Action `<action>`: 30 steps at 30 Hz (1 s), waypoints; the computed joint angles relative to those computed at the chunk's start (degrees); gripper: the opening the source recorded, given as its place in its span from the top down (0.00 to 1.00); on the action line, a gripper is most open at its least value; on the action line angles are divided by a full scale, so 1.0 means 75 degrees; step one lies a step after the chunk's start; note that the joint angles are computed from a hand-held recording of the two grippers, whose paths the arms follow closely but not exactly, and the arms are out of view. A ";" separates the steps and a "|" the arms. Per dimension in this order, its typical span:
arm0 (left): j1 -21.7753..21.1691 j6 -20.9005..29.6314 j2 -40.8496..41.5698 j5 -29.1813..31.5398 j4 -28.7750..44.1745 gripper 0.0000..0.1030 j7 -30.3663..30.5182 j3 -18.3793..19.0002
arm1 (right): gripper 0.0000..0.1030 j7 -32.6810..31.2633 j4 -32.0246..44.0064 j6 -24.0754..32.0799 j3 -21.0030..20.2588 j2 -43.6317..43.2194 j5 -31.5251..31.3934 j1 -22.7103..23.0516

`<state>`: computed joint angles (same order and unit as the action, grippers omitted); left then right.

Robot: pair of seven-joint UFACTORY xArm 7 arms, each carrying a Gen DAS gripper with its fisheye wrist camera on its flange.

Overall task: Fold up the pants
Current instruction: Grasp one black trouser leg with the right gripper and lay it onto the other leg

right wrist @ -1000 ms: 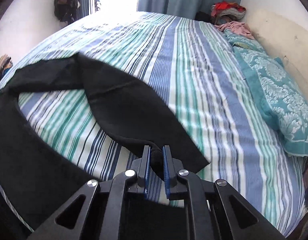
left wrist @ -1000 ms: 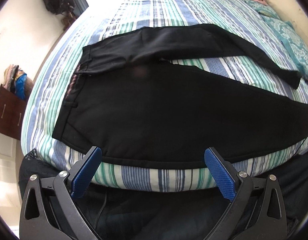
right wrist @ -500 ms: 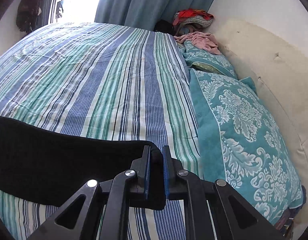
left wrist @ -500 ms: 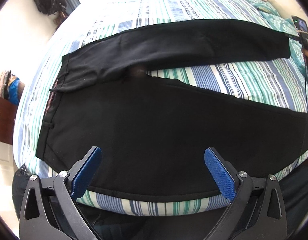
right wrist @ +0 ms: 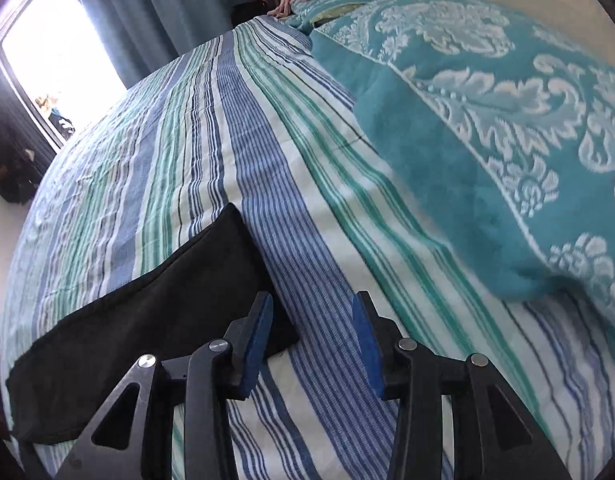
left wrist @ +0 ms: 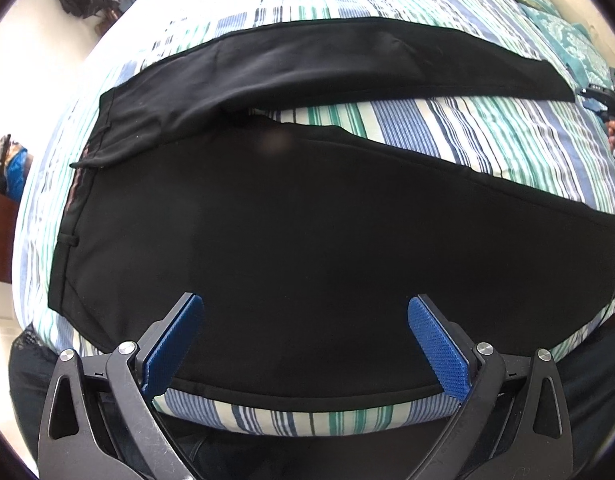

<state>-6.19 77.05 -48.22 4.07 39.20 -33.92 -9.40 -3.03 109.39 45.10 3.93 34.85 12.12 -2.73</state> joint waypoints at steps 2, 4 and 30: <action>-0.0029 0.0071 0.0032 -0.0005 0.0039 0.01 -0.0010 -0.0050 | 0.59 -0.0255 -0.0312 -0.0137 0.0254 -0.0034 0.0407 -0.0176; -0.0024 0.0184 0.0060 0.0048 0.0106 0.01 -0.0048 -0.0107 | 0.64 -0.0610 -0.0143 0.0116 0.0575 0.0175 0.0633 -0.0299; 0.0258 -0.1179 -0.0994 0.0734 -0.1795 0.01 0.0441 0.0048 | 0.53 -0.1039 -0.9562 0.0644 -0.0640 -0.8915 -0.0738 -0.0053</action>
